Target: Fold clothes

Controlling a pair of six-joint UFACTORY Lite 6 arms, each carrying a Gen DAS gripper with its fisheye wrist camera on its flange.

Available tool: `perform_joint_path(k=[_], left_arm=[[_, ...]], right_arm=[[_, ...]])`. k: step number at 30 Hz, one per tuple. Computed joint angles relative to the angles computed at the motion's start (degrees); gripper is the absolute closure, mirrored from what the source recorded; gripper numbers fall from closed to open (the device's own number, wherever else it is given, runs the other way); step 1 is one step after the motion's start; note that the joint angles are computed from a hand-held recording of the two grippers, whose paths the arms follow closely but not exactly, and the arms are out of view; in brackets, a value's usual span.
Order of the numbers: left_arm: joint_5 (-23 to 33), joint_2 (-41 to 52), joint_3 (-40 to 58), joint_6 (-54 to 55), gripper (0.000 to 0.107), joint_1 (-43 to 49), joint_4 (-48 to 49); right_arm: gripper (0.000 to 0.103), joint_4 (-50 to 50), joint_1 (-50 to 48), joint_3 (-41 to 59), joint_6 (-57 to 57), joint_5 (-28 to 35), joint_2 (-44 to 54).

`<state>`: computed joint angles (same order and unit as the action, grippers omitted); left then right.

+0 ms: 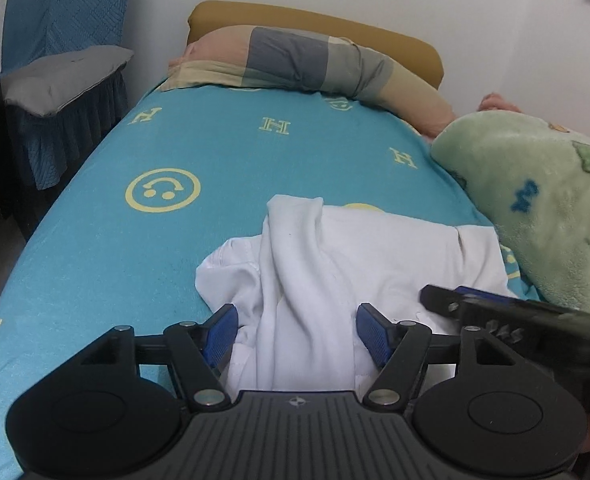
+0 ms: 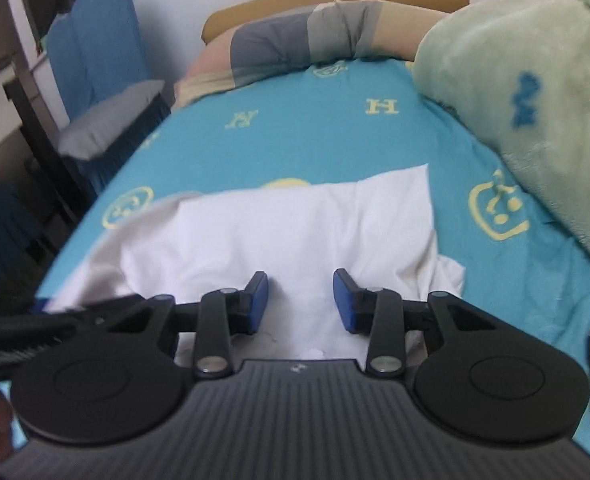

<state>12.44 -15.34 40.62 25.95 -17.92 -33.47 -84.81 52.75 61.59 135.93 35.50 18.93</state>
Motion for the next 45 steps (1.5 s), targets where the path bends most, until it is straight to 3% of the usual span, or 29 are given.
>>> perform_joint_path(k=[4, 9, 14, 18, 22, 25, 30, 34, 39, 42, 43, 45], left_arm=[[1.76, -3.94, -0.50, -7.91, 0.039, -1.12, 7.73], [7.92, -14.86, -3.15, -20.86, 0.037, -3.17, 20.26], [15.00, -20.86, -5.80, -33.67, 0.032, -6.86, 30.87], [15.77, -20.67, -6.90, -36.41, 0.032, -7.40, 32.60], [19.84, -24.34, -7.05, -32.10, 0.032, -3.36, 26.52], [25.81, -29.81, -7.22, -24.24, 0.029, 3.26, 15.48], [37.00, -36.71, -8.14, -13.83, 0.022, 17.12, -1.02], [44.72, -31.14, -10.85, -8.33, 0.021, 29.27, -12.92], [44.66, -19.47, -15.28, -4.48, 0.023, 35.51, -24.51], [41.78, -13.79, -17.18, -2.06, 0.033, 34.52, -31.81], [40.75, -13.64, -17.40, -1.22, 0.032, 33.58, -33.60], [38.55, -14.09, -17.70, 0.55, 0.041, 31.37, -36.97]], right_arm=[[0.064, 5.86, 1.69, 0.88, -5.63, 1.21, -2.51], [0.063, 13.90, 6.51, -1.06, -10.58, 3.57, -9.64], [0.065, 25.23, 14.61, 0.74, -19.38, 10.64, -11.35], [0.064, 27.08, 14.02, 0.08, -17.86, 7.84, -10.55], [0.063, 28.07, 14.23, -0.95, -15.71, 8.39, -13.35], [0.063, 28.99, 16.07, -0.65, -14.35, 10.86, -15.61], [0.027, 29.04, 20.99, 0.54, -11.39, 15.94, -18.04], [0.023, 29.48, 23.21, 1.31, -10.27, 18.91, -18.51], [0.023, 30.73, 21.97, 1.69, -11.69, 18.49, -17.62], [0.023, 30.92, 21.41, 1.86, -12.15, 17.69, -17.31], [0.023, 30.94, 21.32, 1.96, -12.29, 17.56, -17.20], [0.023, 31.01, 21.21, 2.16, -12.45, 17.46, -16.96]])
